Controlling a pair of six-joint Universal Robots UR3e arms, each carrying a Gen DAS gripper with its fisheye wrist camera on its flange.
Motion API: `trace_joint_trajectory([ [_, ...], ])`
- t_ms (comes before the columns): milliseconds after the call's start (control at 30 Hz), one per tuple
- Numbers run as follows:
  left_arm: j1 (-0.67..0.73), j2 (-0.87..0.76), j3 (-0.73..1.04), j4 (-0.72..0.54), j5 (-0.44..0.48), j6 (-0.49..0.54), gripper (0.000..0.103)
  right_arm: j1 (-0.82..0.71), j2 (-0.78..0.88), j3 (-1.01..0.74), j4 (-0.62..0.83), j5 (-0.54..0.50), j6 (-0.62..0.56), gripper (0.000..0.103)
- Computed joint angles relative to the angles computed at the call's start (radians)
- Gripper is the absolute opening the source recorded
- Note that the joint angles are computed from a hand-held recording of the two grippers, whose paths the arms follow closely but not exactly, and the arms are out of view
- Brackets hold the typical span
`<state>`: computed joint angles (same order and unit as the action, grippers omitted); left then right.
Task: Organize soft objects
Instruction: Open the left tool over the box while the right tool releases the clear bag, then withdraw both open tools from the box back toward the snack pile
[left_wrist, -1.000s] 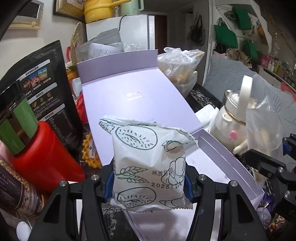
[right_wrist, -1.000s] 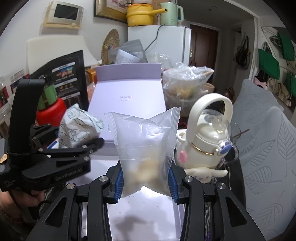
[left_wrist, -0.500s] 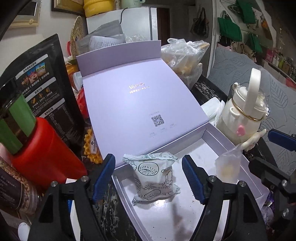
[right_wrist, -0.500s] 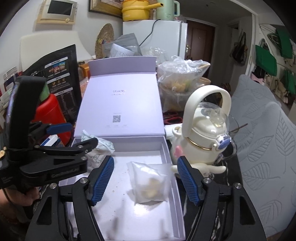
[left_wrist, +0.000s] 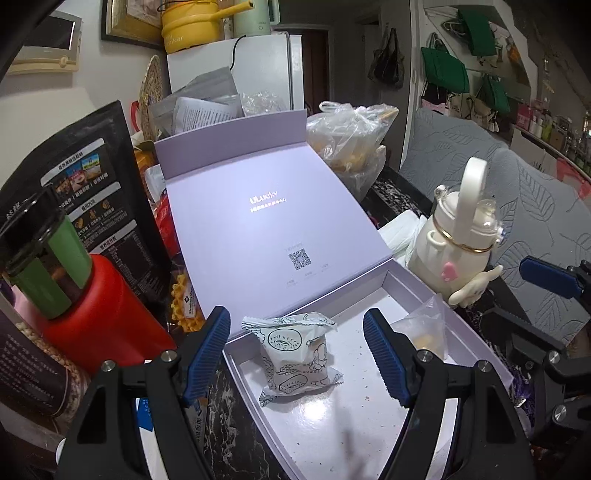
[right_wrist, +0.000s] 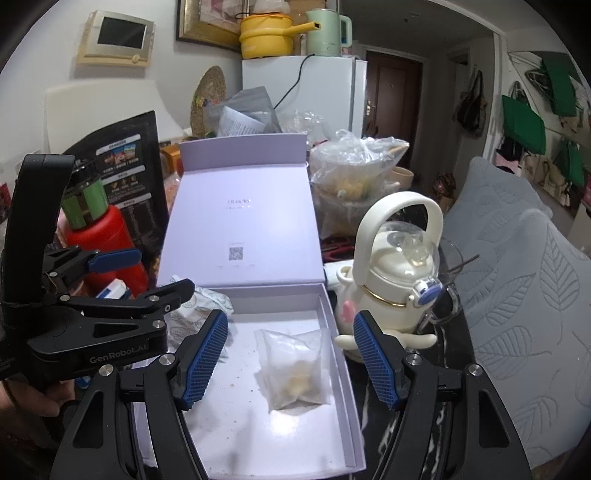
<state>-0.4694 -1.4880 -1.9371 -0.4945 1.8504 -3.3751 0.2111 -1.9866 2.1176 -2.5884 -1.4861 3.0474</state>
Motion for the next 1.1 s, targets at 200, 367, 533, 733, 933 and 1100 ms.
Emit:
trace_joint_trajectory([
  [200, -0.051, 0.073, 0.006, -0.049, 0.037, -0.017, 0.074, 0.007, -0.082, 0.008, 0.055, -0.01, 0.007, 0.071],
  [367, -0.117, 0.142, 0.023, -0.105, 0.092, -0.047, 0.074, 0.016, -0.183, 0.0, 0.136, -0.021, 0.018, 0.071],
  [533, -0.192, 0.209, 0.017, -0.109, 0.15, -0.071, 0.074, 0.074, -0.276, -0.018, 0.207, -0.075, 0.036, 0.071],
  [733, -0.309, 0.25, 0.048, -0.186, 0.256, -0.125, 0.074, 0.172, -0.356, -0.044, 0.279, -0.164, 0.085, 0.071],
  [933, -0.419, 0.281, 0.064, -0.257, 0.343, -0.195, 0.074, 0.33, -0.392, -0.068, 0.322, -0.302, 0.159, 0.071],
  [1100, -0.528, 0.275, 0.079, -0.31, 0.427, -0.274, 0.074, 0.487, -0.392, -0.077, 0.349, -0.453, 0.244, 0.071],
])
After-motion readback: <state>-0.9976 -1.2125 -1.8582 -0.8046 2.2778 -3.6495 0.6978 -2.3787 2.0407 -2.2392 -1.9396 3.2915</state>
